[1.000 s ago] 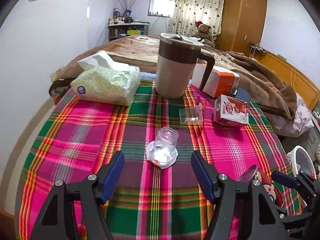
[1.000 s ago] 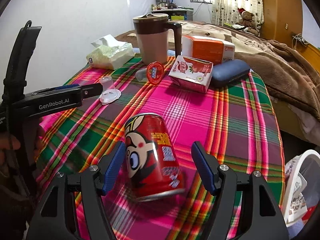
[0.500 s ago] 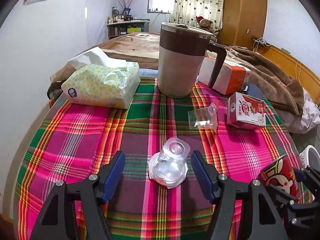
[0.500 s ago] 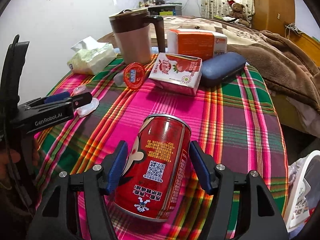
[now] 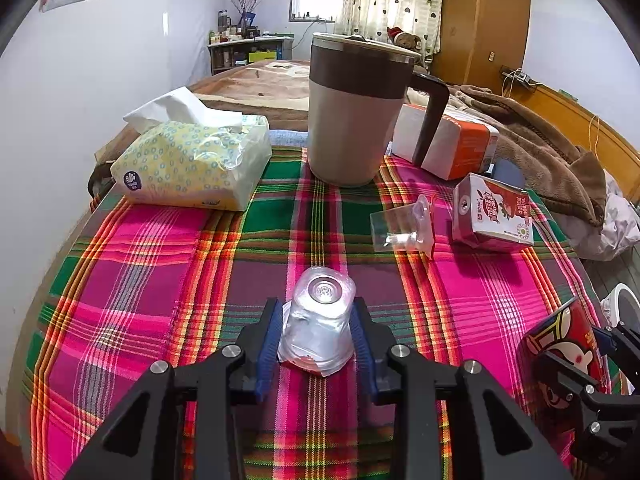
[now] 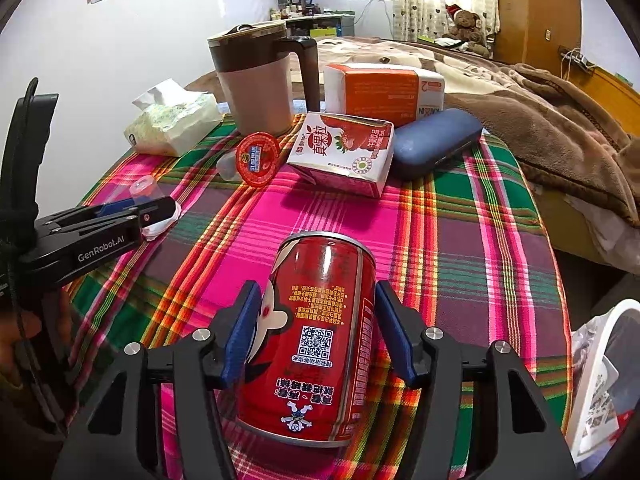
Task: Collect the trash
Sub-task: 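Grasp the clear plastic cup with the left tool while the right tool grasps the red cartoon can, then lift and carry the clear cup and red can over the bin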
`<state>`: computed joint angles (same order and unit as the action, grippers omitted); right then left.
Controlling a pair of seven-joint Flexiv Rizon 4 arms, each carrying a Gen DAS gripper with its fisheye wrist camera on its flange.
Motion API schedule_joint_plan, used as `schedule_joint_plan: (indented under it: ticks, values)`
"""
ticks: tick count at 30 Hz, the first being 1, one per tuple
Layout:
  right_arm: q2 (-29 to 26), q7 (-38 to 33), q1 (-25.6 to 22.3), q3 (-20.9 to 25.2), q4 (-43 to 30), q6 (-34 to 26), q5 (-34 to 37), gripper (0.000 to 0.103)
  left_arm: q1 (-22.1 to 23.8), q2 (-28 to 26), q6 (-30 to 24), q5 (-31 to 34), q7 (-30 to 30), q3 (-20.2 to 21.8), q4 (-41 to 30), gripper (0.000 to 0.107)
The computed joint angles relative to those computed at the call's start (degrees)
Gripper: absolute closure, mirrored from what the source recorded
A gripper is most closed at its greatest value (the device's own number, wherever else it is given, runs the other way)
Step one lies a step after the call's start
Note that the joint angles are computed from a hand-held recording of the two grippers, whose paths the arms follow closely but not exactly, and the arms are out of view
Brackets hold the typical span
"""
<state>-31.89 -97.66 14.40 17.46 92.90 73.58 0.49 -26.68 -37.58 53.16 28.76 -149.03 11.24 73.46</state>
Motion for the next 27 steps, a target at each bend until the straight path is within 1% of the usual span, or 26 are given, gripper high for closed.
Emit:
schedule_joint_plan:
  ticks: [13,27]
  values:
    - [1.1,0.7,-1.0,0.4,1.0,1.2,1.3,0.045,-2.3,1.2,-0.4,3.1,-1.8,0.5,-0.1,0.075]
    - [4.6,-1.6,-4.4,1.9,3.9,3.9,4.5,0.047,-6.4,3.4,-3.7,7.9,-4.4,-0.7,-2.1,0.075]
